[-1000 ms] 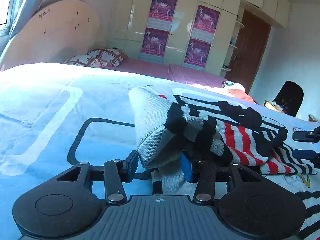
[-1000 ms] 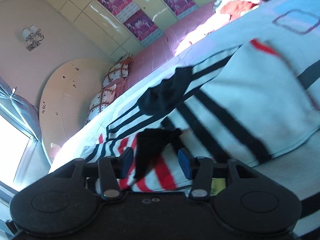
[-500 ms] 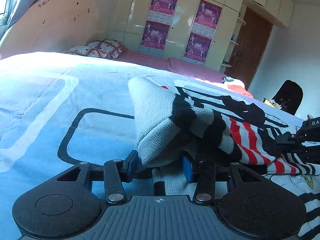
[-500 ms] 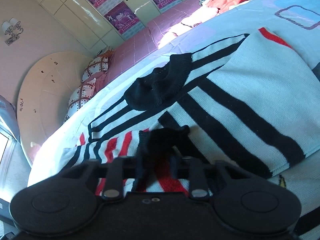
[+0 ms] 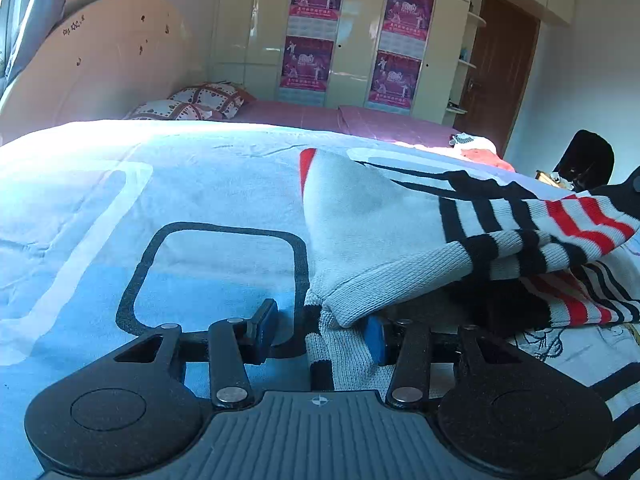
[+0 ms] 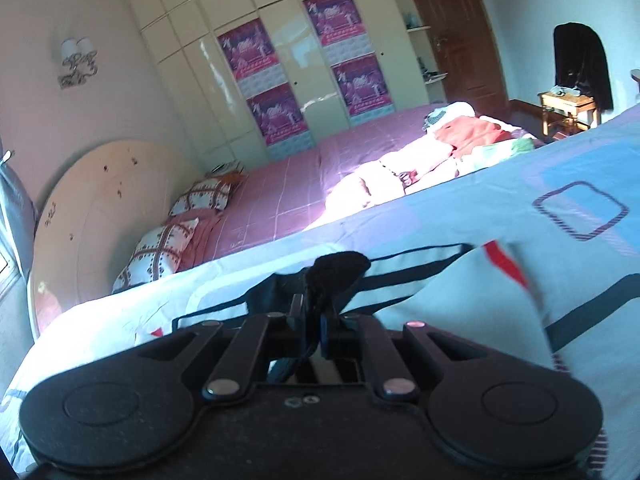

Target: Fold small clothes

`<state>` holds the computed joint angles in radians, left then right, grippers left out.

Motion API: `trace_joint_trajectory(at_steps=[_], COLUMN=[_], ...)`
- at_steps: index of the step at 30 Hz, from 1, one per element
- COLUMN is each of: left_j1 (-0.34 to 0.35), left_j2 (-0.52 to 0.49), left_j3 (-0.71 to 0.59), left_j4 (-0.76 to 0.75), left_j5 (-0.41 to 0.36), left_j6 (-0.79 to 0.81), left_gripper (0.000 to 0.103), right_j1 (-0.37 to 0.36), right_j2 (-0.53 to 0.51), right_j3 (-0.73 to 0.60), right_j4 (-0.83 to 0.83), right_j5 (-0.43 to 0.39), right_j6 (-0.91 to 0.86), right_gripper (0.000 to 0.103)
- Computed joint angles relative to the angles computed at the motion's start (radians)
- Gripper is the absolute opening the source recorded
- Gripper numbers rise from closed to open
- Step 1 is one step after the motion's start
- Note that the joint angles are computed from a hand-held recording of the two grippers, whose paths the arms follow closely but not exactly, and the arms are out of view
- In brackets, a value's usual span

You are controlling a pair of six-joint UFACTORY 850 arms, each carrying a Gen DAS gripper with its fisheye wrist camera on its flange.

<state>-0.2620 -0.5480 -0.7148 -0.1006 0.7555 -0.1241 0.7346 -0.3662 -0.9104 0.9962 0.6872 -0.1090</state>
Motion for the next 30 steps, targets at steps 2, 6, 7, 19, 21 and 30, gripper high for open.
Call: trace_joint_trajectory(at_steps=[2, 6, 7, 19, 21, 30], left_j1=[-0.001, -0.001, -0.002, 0.0, 0.007, -0.026], left_j2=[0.0, 0.001, 0.001, 0.02, 0.032, 0.136], left_j3=[0.001, 0.002, 0.003, 0.017, 0.03, 0.078], left_j4=[-0.002, -0.002, -0.004, 0.001, 0.019, 0.171], left_j5=[0.001, 0.001, 0.001, -0.015, -0.016, 0.061], left_j6=[0.003, 0.004, 0.007, 0.018, 0.014, -0.05], left_gripper=[0.045, 0.045, 0.045, 0.045, 0.045, 0.046], right_j1=[-0.003, -0.009, -0.01, -0.032, -0.028, -0.015], right_j2=[0.017, 0.01, 0.002, -0.09, -0.092, 0.005], right_j3=[0.027, 0.05, 0.051, 0.048, 0.065, 0.156], right_j4=[0.008, 0.017, 0.017, 0.004, -0.014, -0.105], right_j5=[0.015, 0.006, 0.004, -0.061, -0.041, 0.052], right_j6=[-0.005, -0.002, -0.001, -0.004, 0.028, 0.135], right_gripper=[0.007, 0.007, 0.007, 0.008, 0.01, 0.017])
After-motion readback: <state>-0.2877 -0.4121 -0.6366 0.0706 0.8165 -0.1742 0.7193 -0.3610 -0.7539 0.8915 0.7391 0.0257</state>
